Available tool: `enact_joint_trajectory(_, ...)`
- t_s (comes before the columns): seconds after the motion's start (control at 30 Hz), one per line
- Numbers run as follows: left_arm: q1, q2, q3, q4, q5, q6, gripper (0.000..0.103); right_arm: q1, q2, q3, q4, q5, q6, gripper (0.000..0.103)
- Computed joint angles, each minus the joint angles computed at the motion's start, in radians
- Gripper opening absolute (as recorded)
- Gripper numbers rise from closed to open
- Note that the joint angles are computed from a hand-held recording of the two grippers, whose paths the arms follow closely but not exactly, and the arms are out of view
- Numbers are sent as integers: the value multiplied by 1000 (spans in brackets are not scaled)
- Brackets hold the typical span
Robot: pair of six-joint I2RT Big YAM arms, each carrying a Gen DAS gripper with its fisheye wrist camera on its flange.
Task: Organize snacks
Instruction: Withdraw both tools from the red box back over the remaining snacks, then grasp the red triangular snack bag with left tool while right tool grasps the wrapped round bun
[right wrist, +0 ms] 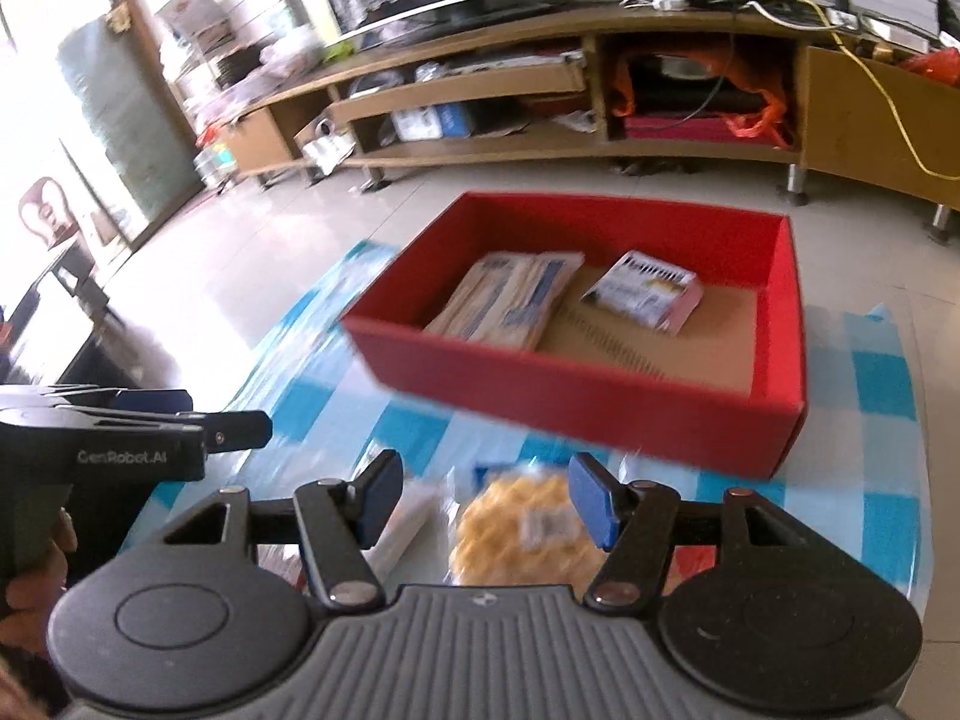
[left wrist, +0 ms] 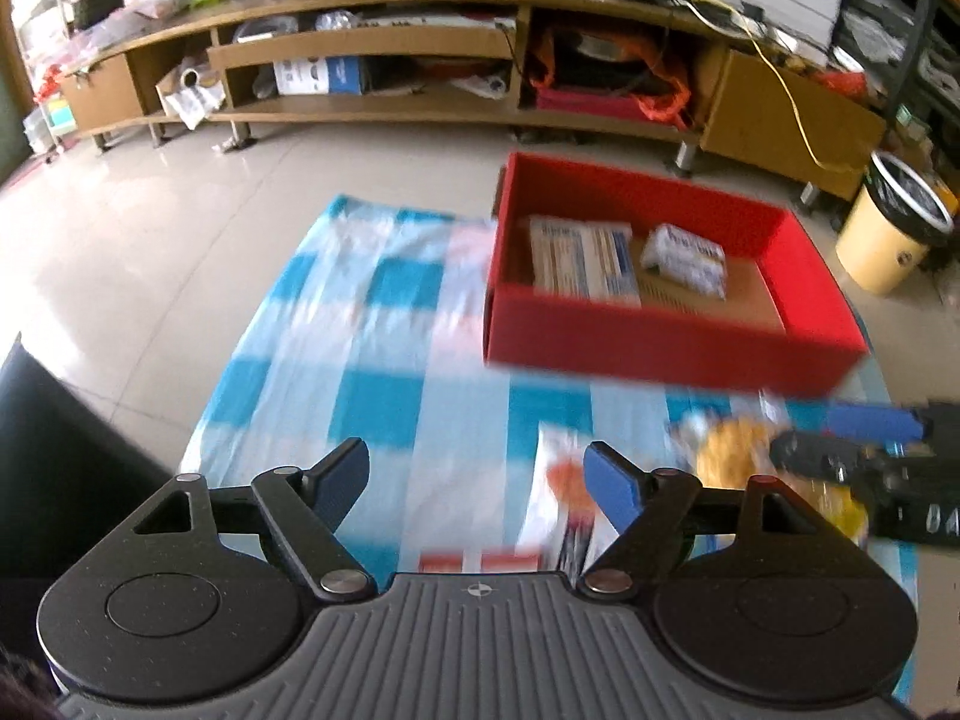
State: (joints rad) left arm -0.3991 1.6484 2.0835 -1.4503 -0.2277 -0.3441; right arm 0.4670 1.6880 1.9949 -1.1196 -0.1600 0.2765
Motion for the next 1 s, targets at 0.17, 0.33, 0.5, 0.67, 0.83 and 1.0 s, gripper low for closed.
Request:
enact_joint_trajectory(0.17,-31,-98,-124,-16,-6,36,85,21,-58,-78,-2,-1,6,59)
enact_joint_trajectory(0.33,-68,-170,-220,-25,-4,56,86,33,-99,-145,-21,-32,44,59)
enact_joint_trajectory(0.5,-96,-215,-287,-47,5,60,86,63,-150,-223,-30,-37,52,59)
enact_joint_trajectory(0.67,-117,-241,-335,-69,12,85,86,80,-188,-277,-32,-44,74,59)
enact_joint_trajectory(0.83,-141,-258,-393,-94,30,118,86,82,-201,-298,-41,-43,93,59)
enact_joint_trajectory(1.0,-169,-256,-433,-113,59,185,87,82,-205,-305,-43,-47,95,60)
